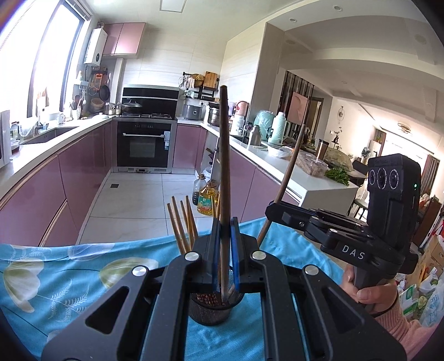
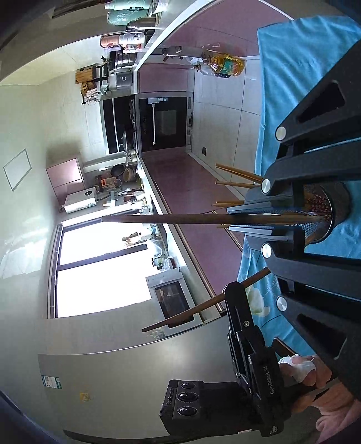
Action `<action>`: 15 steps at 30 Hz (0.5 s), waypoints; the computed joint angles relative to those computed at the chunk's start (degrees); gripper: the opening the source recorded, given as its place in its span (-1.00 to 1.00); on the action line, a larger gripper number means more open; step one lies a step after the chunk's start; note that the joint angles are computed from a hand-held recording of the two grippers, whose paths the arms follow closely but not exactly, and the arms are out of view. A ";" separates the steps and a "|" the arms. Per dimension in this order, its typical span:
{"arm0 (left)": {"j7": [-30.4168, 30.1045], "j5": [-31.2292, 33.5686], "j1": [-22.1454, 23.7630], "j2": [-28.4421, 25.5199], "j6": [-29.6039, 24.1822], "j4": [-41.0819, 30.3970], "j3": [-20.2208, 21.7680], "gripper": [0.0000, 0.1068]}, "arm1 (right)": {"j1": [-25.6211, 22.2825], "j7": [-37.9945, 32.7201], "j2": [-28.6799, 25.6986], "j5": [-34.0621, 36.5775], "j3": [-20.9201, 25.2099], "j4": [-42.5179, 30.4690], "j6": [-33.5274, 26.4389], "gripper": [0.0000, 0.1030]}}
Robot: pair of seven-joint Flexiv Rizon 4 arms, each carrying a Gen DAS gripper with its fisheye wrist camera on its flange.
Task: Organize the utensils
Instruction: 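Lower the chopstick into the mesh cup and open the right tool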
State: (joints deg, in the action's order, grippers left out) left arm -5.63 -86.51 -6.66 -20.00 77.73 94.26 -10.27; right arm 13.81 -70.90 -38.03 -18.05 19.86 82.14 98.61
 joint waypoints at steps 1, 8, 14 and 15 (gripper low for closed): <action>-0.85 0.98 -0.09 -0.47 0.15 -0.19 0.11 -0.85 | 0.04 0.06 -0.15 -0.01 0.02 -0.21 -0.42 -0.89; -8.81 10.52 1.37 -3.60 0.35 -1.27 -0.68 -0.85 | -0.15 -1.45 -1.32 1.04 1.09 -1.60 -4.23 -0.89; -12.33 16.28 4.25 -4.95 -0.67 -0.53 -2.97 -0.85 | 0.56 -3.61 -1.62 3.09 0.97 -2.40 -6.84 -0.89; -12.75 16.99 4.45 -5.26 -0.69 -0.44 -3.20 -0.85 | 0.54 -4.05 -1.61 3.48 1.01 -2.46 -7.29 -0.89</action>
State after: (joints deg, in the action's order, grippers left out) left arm -18.37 -69.52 -2.21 -25.26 77.04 93.82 -13.47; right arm 14.35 -74.94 -39.64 -14.57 20.87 79.68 91.32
